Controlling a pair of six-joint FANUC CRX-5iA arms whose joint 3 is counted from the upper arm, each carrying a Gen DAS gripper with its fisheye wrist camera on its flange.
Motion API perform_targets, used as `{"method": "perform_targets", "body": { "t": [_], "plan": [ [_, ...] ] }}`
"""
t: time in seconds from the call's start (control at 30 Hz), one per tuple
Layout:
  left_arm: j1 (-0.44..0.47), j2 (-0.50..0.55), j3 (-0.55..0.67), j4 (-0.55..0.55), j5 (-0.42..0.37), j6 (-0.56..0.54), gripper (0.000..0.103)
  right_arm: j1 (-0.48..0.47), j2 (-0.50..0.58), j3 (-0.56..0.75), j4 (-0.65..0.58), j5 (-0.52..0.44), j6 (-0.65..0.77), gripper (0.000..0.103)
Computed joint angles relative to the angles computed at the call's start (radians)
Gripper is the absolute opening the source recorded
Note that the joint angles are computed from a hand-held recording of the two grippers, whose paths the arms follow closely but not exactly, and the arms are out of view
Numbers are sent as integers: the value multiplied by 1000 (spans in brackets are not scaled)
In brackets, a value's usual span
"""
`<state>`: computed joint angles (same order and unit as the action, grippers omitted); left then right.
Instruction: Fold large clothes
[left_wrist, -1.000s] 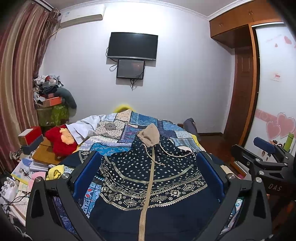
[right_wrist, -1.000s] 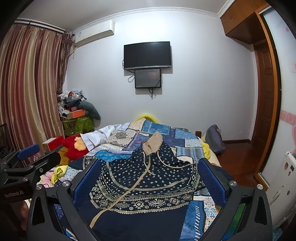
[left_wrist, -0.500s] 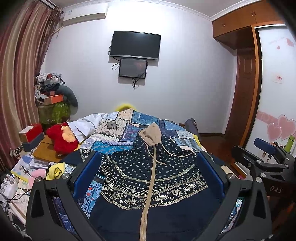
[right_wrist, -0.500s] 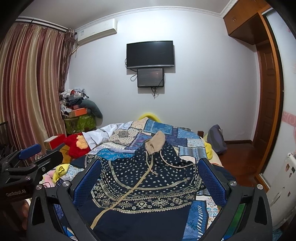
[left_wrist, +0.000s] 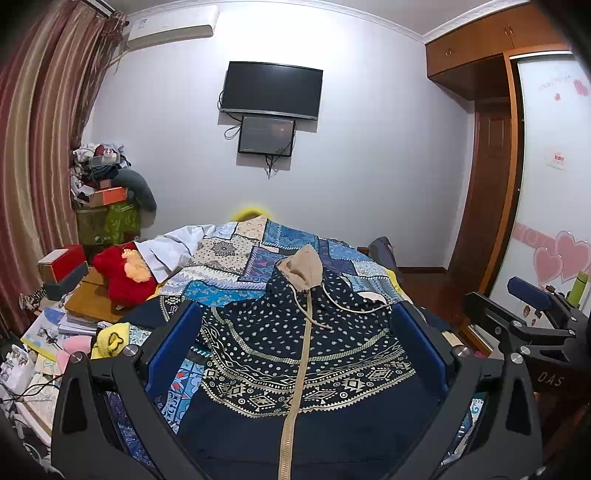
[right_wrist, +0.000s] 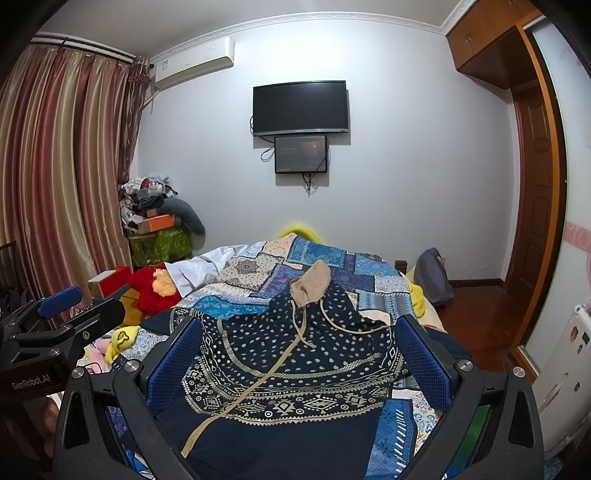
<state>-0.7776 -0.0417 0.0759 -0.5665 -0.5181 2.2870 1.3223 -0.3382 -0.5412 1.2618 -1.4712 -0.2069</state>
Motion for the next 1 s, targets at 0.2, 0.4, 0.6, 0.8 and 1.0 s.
{"method": "perform_targets", "body": {
  "t": [0.2,0.4,0.6,0.8,1.0],
  "plan": [
    [1,0,-1,1,2,-1,103,1,-1,0,-1,0,-3,103],
    [-1,3,4,-3,-1,2,103,-1,0,1,-2,2,1,103],
    [-1,9,9,-4,-4,1,103,0,1,1,-3,2,-3,103],
    [10,25,17,9,-3,-15,103,-11,4,-7,-8,18,-6,103],
    [24,71,59,-7,-26,-27,103,-66,14,-15,-21,84,2,103]
  ]
}}
